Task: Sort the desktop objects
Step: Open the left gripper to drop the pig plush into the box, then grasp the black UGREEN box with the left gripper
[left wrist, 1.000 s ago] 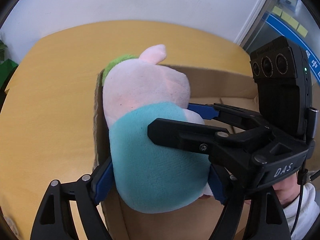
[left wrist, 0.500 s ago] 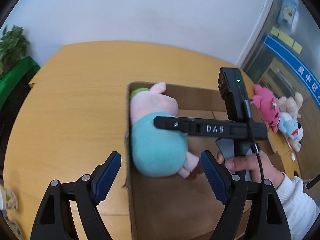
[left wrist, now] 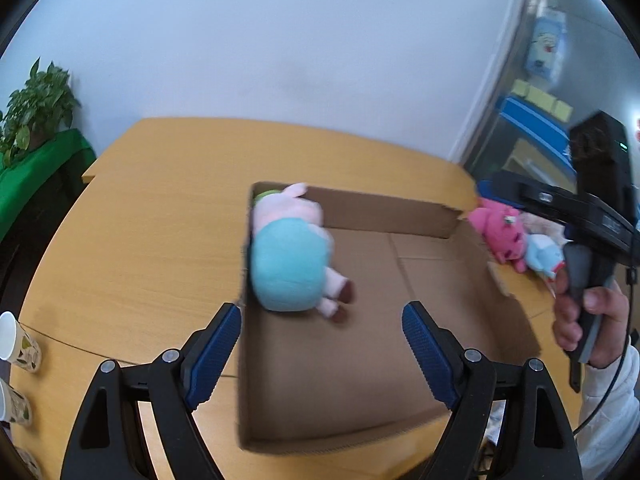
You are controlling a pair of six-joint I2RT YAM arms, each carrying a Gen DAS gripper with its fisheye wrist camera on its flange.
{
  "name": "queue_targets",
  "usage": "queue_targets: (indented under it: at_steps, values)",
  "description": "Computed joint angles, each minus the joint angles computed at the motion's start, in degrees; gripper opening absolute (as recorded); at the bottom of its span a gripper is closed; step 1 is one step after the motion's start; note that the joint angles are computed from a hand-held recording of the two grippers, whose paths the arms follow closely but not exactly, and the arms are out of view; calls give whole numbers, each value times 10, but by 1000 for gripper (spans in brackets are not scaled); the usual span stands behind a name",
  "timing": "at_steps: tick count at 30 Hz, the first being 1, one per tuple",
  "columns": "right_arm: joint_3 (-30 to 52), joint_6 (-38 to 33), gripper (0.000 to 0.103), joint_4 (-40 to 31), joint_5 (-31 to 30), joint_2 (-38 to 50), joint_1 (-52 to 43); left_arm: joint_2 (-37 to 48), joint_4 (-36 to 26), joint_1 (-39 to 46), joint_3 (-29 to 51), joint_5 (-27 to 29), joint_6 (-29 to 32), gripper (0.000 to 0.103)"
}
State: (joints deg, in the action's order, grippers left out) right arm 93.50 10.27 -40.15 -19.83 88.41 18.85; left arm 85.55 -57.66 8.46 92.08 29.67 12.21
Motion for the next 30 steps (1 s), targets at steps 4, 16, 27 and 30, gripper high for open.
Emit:
queue_targets:
  at_steps: [4, 16, 27, 30]
  values:
    - [-70, -12, 88, -30, 23, -136, -9, -64, -17, -15, -39, 24, 6, 88]
    - [-206, -8, 88, -191, 102, -375, 32, -199, -102, -60, -177, 49, 48, 89]
    - [-395, 227, 88, -254, 268, -532, 322, -260, -107, -128, -316, 58, 16, 89]
    - [-425, 270, 88, -252, 293, -542, 382, -251, -102, -155, -331, 51, 12, 89]
